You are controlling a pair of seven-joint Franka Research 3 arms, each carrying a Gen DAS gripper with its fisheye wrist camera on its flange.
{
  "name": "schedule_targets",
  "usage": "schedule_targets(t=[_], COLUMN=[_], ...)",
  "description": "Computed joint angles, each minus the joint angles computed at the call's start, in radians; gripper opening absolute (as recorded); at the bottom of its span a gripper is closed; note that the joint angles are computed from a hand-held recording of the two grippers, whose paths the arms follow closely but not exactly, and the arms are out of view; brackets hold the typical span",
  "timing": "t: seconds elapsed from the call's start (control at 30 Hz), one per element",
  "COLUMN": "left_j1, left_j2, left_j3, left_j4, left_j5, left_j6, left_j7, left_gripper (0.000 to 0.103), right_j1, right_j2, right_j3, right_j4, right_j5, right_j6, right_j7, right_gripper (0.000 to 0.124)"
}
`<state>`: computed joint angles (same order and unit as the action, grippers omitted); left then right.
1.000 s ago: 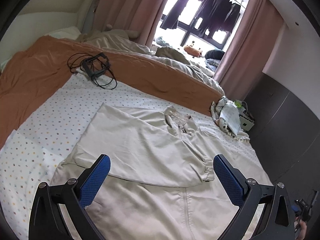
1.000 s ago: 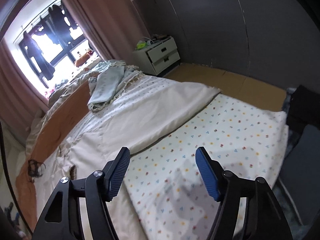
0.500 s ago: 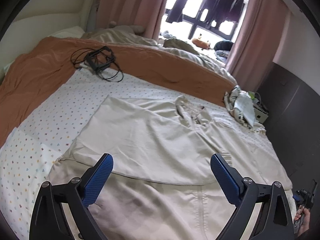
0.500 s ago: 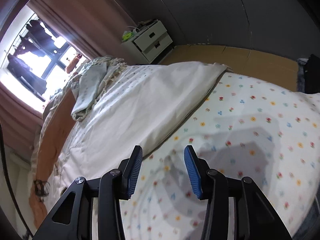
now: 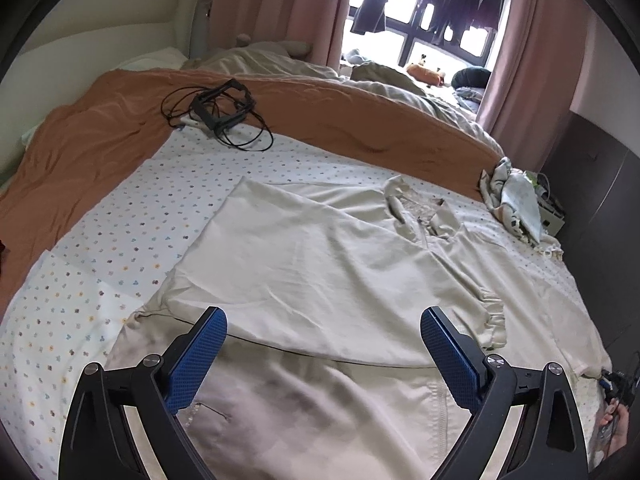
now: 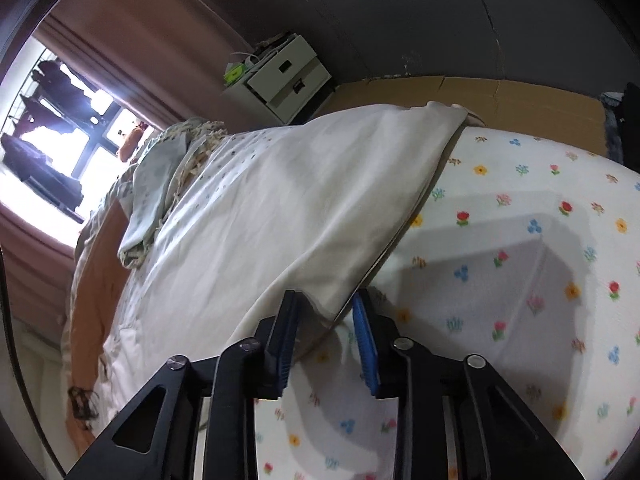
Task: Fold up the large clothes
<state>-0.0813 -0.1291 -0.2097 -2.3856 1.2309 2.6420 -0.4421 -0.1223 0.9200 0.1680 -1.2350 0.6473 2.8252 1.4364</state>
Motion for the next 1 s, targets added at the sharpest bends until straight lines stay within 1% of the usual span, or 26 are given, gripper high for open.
schedule_targets(t=[0.03, 0.13, 0.23, 0.33, 0.47, 0.57, 0.73, 0.87, 1.0], left_j1=[0.001, 0.005, 0.008, 0.014, 0.036, 0.049, 0.077, 0.093, 0.122], left_j2=[-0.002, -0.022, -0.053, -0.087, -0.115, -0.131, -0.141, -0.143, -0.161], left_j3=[0.002, 0.003, -0.006, -0.011, -0.010, -0.014, -0.009, 0.001, 0.011], left_j4=[-0.003, -0.018, -0.040, -0.070, -0.096, -0.106, -0.120, -0.132, -0.153], left_j5=[-0.005, -0.001, -0.001, -0.001, 0.021, 0.035, 0.079, 0.088, 0.127], left_j6=[0.001, 0.008, -0.012, -0.012, 0.029, 0.049, 0.110, 0.149, 0.213], left_j7=[0.000, -0.023, -0.030, -0.048, -0.091, -0.098, -0.133, -0.138, -0.188], left_gripper=[0.098, 0.098, 0.098, 0.098, 0.098, 0.098, 0.098, 0.098, 0.098], right_j1=[0.001, 0.006, -0.001, 0.014, 0.012, 0.019, 0.068, 0.116, 0.182], right_j2=[0.010, 0.037, 0.032, -0.018, -0.094, -0.158, -0.262, -0.327, -0.366], right_j3=[-0.001, -0.010, -0.001, -0.010, 0.011, 0.027, 0.022, 0.021, 0.005], right_j4=[0.013, 0.055, 0.061, 0.014, -0.036, -0.073, -0.131, -0.169, -0.186], right_j5=[-0.004, -0.022, -0.020, -0.032, -0.022, -0.014, -0.017, -0.020, -0.044], right_j6=[0.002, -0.015, -0.018, 0.028, 0.060, 0.080, 0.099, 0.105, 0.087], right_j7=[-0.004, 0.003, -0.007, -0.023, -0.056, -0.101, -0.140, -0.159, -0.153], right_gripper=[0.024, 0.008, 0.004, 0.004, 0.003, 0.003, 0.003, 0.003, 0.003])
